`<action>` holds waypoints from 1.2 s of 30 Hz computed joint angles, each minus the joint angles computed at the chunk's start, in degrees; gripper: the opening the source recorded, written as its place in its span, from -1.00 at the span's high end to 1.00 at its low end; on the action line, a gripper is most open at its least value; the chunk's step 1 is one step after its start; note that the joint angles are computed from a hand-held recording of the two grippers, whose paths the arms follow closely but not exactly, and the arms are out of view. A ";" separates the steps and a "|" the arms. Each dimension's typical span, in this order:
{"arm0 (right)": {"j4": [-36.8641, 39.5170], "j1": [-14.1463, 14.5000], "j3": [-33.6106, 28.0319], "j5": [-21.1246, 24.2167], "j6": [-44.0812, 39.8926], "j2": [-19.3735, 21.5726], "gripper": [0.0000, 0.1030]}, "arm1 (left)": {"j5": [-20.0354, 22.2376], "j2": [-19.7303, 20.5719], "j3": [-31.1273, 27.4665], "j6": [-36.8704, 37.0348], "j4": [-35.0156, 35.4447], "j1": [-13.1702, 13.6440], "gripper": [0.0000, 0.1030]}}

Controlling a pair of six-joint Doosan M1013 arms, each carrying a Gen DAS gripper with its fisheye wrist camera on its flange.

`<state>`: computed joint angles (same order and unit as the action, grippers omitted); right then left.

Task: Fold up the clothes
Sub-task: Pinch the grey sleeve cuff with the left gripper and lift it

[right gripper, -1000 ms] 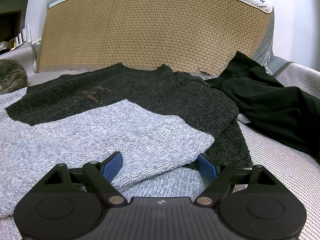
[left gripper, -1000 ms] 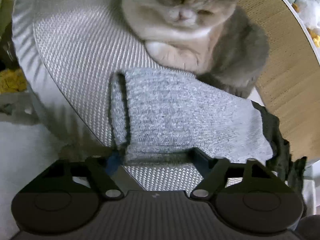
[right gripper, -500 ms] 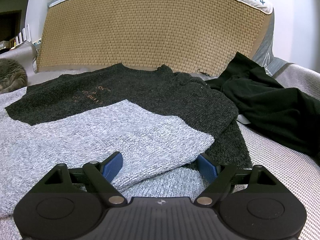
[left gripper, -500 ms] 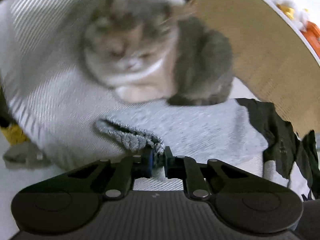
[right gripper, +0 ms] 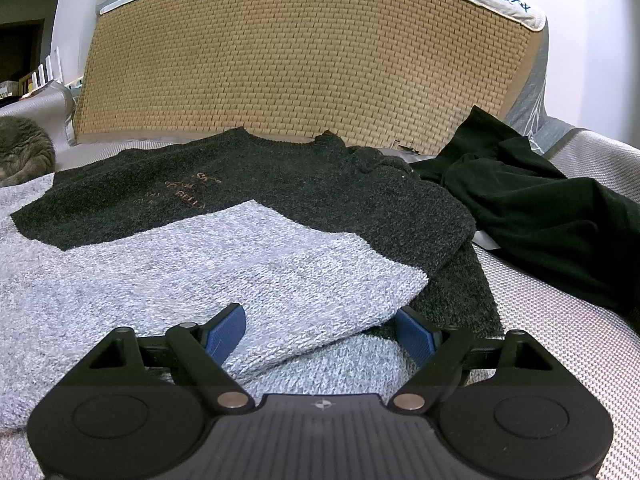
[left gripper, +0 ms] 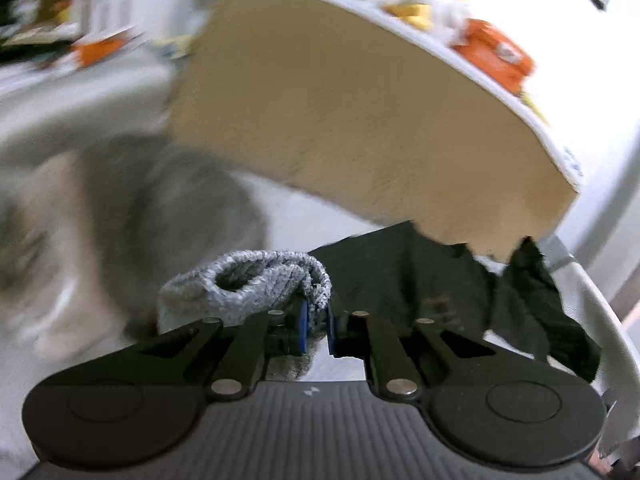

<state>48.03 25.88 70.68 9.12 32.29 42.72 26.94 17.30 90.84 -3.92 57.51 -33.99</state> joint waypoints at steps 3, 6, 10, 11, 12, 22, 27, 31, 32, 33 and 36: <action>0.39 0.00 0.12 0.02 -0.31 -0.07 -0.65 | -1.67 3.08 -6.50 13.60 -7.41 0.26 0.79; 0.58 -0.03 0.09 0.13 -0.37 -0.08 -0.65 | -3.31 6.49 -13.31 27.93 -15.91 -0.29 0.79; 2.15 -0.13 0.11 0.37 -1.54 -0.10 -0.65 | -4.69 11.48 -22.03 42.66 -24.79 -1.88 0.79; 2.67 -0.16 0.14 0.43 -1.94 -0.11 -0.65 | -4.75 12.89 -24.26 46.75 -27.46 -2.38 0.79; 3.13 -0.19 0.14 0.55 -2.26 -0.12 -0.65 | -4.96 14.20 -26.28 51.15 -30.84 -2.82 0.79; 11.81 -1.00 0.20 3.01 -8.03 -0.24 -0.65 | 9.35 27.38 -44.98 98.45 -68.13 -7.75 0.78; 21.24 -1.62 0.88 3.28 -13.25 -0.53 -0.65 | 16.36 29.73 -44.75 101.80 -70.72 -9.06 0.78; 28.21 -2.23 1.43 4.19 -16.53 -0.79 -0.65 | 15.02 28.36 -39.71 104.45 -74.00 -9.32 0.76; 29.43 -2.32 1.59 4.45 -17.27 -0.89 -0.64 | 14.42 27.97 -38.56 103.77 -74.27 -9.28 0.76; 31.05 -2.41 1.74 4.71 -18.46 -0.96 -0.64 | 14.03 27.70 -37.73 103.10 -74.90 -9.13 0.75; 32.71 -2.98 2.08 6.57 -16.69 -1.29 -0.63 | 14.99 27.68 -36.99 101.55 -75.69 -8.90 0.73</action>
<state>80.75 22.89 72.76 15.70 15.59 41.43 41.94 44.98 53.85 97.64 -18.18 -42.89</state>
